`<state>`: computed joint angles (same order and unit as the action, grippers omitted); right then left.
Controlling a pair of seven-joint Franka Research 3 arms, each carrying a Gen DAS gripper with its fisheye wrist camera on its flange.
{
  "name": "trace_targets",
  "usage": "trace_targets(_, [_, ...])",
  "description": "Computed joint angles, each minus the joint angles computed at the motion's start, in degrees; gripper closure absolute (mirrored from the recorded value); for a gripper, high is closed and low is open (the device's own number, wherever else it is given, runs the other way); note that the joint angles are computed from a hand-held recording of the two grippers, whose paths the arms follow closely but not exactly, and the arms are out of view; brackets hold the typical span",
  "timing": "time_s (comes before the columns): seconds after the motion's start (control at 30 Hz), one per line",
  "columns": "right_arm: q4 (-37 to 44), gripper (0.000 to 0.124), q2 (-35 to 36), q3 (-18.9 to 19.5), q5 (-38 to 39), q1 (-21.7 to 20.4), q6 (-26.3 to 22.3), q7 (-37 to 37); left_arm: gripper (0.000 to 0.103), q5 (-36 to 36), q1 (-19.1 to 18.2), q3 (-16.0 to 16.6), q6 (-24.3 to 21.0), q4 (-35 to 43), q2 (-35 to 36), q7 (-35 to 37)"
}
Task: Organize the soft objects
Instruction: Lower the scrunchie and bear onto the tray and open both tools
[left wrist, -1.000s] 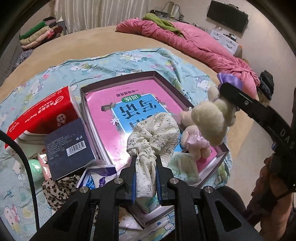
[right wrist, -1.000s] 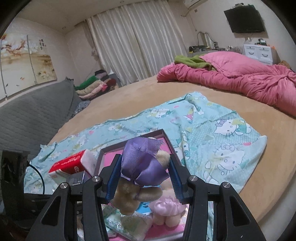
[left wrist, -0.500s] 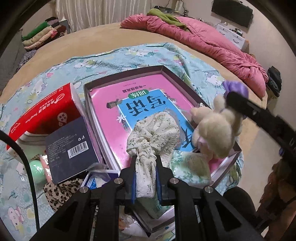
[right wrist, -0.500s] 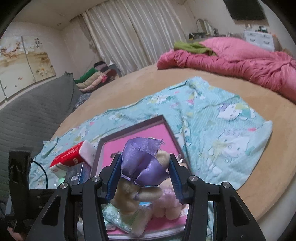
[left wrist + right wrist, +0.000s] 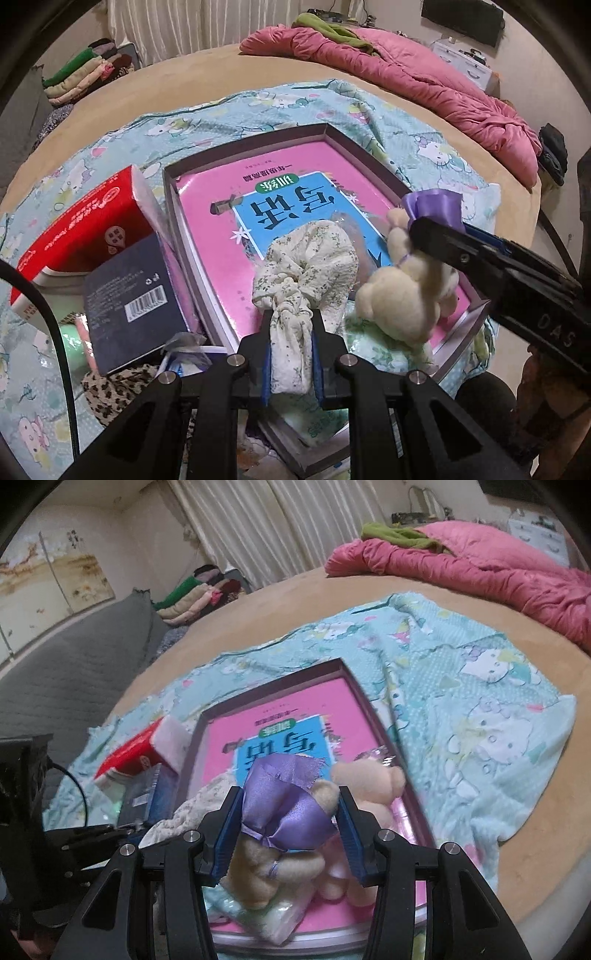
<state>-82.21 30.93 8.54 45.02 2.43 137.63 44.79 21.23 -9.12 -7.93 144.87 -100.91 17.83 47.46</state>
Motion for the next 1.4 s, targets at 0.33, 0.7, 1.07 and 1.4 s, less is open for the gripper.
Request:
trace_targets(0.33, [-0.3, 0.069, 0.8, -0.3, -2.4, 1.1, 3.3, 1.3, 0.085, -2.0, 0.5, -0.4, 0.8, 0.0, 0.2, 0.9])
trace_targets(0.7, [-1.8, 0.059, 0.2, -0.5, -3.8, 1.5, 7.2, 1.5, 0.080, -1.6, 0.2, -0.1, 1.3, -0.3, 0.2, -0.1])
trace_targets(1.07, [-5.0, 0.049, -1.9, 0.7, -1.1, 0.7, 15.0, -0.5, 0.061, -1.8, 0.2, -0.4, 3.4, -1.5, -0.4, 0.8])
trace_targets(1.4, [-6.0, 0.048, -3.0, 1.3, 0.4, 0.0, 15.8, -1.7, 0.051, -0.5, -0.3, -0.1, 2.9, -1.6, -1.0, -0.3])
